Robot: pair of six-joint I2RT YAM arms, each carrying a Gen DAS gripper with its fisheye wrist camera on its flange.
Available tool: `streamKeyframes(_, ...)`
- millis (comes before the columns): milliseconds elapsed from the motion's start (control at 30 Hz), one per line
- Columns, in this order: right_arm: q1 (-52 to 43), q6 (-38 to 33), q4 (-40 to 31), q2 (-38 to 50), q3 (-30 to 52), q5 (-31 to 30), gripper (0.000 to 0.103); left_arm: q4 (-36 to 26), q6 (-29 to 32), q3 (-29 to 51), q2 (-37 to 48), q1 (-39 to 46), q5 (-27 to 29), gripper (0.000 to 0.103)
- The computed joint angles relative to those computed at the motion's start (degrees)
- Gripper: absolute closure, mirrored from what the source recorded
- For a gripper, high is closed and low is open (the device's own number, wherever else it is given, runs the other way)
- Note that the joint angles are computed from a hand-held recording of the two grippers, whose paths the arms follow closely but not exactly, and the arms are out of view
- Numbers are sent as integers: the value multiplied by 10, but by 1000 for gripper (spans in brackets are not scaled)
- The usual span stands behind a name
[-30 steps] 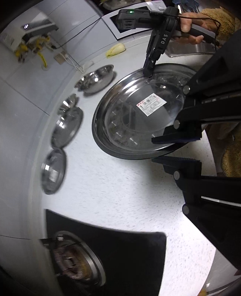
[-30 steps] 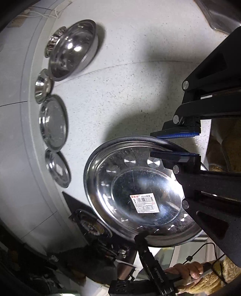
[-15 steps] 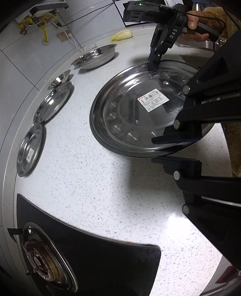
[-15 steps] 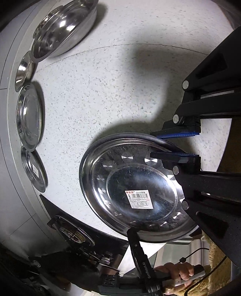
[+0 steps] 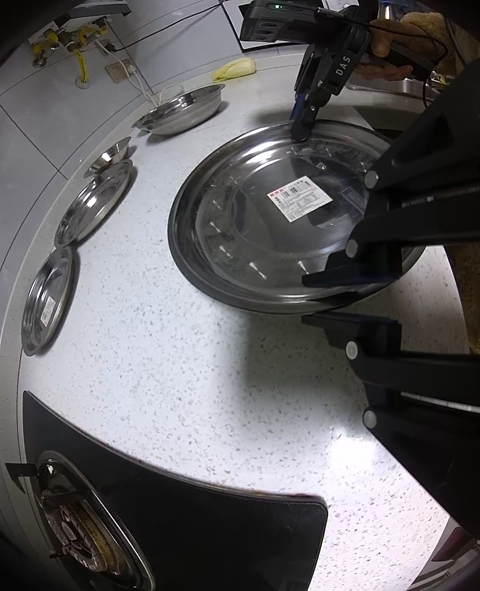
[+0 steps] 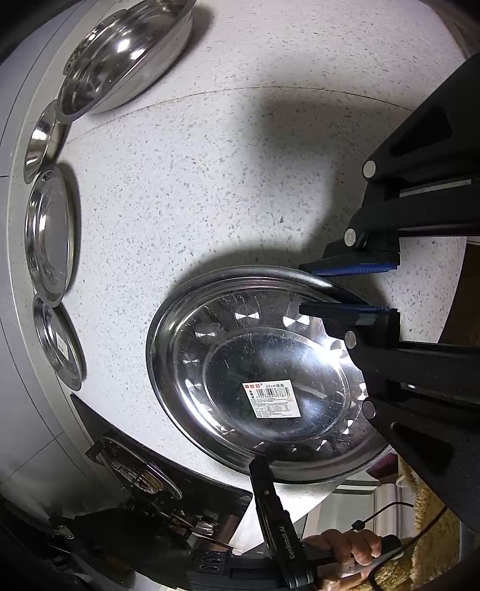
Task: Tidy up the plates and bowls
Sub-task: 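Lift the large plate with both grippers and carry it toward another plate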
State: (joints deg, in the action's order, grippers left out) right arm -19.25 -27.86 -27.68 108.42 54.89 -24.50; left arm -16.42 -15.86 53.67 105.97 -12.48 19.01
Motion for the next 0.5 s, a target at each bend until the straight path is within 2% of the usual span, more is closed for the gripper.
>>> streamKeyframes(133,3,13,4,2,-4,-1,91,-10,15,15,14,11,18,91)
streamKeyframes(267,9,35,15,4,-10,1,91,-17,34,22,14,9,7,92)
streamKeyframes(500,10,13,12,-5,-14,5,91,12,8,-5,-2,2,-5,92)
